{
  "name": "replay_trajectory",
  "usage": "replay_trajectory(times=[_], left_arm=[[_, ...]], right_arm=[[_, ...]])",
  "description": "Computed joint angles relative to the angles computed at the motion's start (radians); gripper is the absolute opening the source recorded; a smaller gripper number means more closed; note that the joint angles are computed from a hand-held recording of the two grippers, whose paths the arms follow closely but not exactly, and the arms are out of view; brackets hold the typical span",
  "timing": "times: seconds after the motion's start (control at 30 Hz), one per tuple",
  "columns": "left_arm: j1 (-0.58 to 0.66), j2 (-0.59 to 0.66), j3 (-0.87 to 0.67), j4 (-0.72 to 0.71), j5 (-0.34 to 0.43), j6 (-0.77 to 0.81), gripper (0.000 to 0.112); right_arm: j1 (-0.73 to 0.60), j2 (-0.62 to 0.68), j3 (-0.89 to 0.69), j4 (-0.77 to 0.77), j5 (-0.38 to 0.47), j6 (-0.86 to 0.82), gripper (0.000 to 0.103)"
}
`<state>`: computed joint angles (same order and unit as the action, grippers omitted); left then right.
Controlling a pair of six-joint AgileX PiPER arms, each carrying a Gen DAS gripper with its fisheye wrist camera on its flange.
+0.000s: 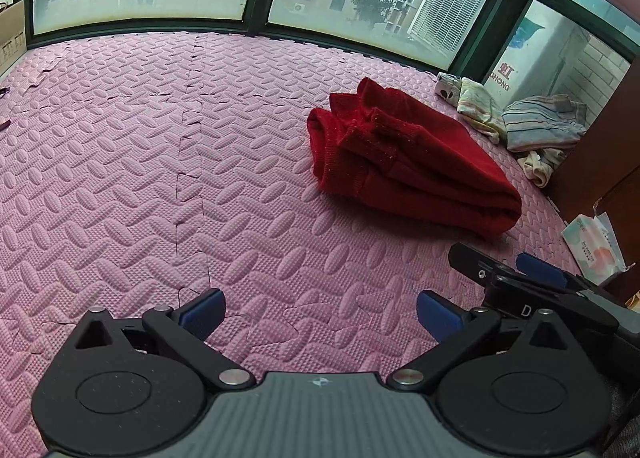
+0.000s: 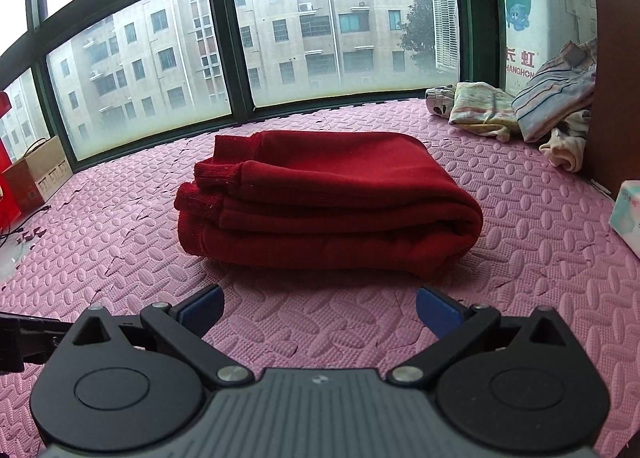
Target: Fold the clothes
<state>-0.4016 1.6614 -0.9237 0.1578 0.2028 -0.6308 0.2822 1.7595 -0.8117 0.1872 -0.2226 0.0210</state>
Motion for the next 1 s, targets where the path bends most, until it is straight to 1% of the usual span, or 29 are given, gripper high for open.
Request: replay_trajectory(times=[0.13,0.27,0.4,0.7,1.0], left_arm=[[-0.019,0.0,0.005,0.041,0.009,-0.044,0.103],[-0.032,-0.004,0.015,0.051,0.008,-0.058,0.103],[-0.049,-0.005,0.022,0.097,0.01,-0.108,0.103],[-0.069,0.0,0.02,0.119,0.015,-0.126,0.103],[-0.082,0.032,-0.015,0.163,0.039,-0.155,0.103]], right_arm=[[-0.002,-0.014,0.023,-0.029,-0.012,0.036,0.103],[-0.002,-0.024,0.039,-0.039,-0.022,0.049,0.103],[0.002,-0.032,0.049,-0.032,-0.025,0.043,0.103],[0.007,-0.039,0.059,-0.008,-0.025,0.023,0.103],[0.004,-0.03,0.051,0.043,-0.016,-0.022,0.103]])
